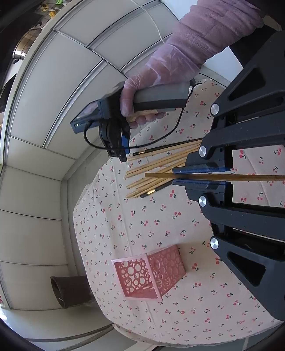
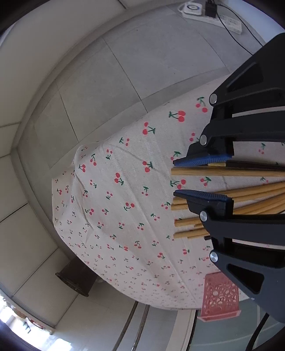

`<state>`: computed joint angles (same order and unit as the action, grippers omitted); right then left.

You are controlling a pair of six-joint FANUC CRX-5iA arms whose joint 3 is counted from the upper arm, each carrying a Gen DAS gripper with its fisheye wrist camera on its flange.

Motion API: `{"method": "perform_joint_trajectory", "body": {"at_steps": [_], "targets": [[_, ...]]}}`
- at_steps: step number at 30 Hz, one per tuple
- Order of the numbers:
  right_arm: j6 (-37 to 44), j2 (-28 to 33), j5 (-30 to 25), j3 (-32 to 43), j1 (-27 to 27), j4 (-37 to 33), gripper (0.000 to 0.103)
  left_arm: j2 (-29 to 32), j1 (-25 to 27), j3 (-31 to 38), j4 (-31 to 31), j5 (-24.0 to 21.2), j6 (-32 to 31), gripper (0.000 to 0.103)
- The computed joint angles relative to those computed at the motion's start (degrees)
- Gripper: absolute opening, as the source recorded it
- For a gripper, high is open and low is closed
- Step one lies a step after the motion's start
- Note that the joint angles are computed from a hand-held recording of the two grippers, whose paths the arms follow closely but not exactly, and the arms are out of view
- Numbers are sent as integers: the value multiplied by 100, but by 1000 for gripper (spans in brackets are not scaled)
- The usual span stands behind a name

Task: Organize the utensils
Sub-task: 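Close the left tool on a bamboo chopstick while the right tool grasps another, then lift both held chopsticks and carry them over the pink holder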

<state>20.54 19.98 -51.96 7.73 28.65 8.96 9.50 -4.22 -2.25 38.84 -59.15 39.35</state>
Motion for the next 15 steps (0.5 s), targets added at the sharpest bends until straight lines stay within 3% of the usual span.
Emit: {"method": "perform_joint_trajectory", "body": {"at_steps": [7, 9, 15], "targets": [[407, 477, -678, 541, 90, 192, 19, 24, 29, 6, -6, -143, -126, 5], [368, 553, -746, 578, 151, 384, 9, 25, 29, -8, -30, -96, -100, 5], [-173, 44, -69, -71, 332, 882, 7, -148, 121, -186, 197, 90, -188, 5]]}}
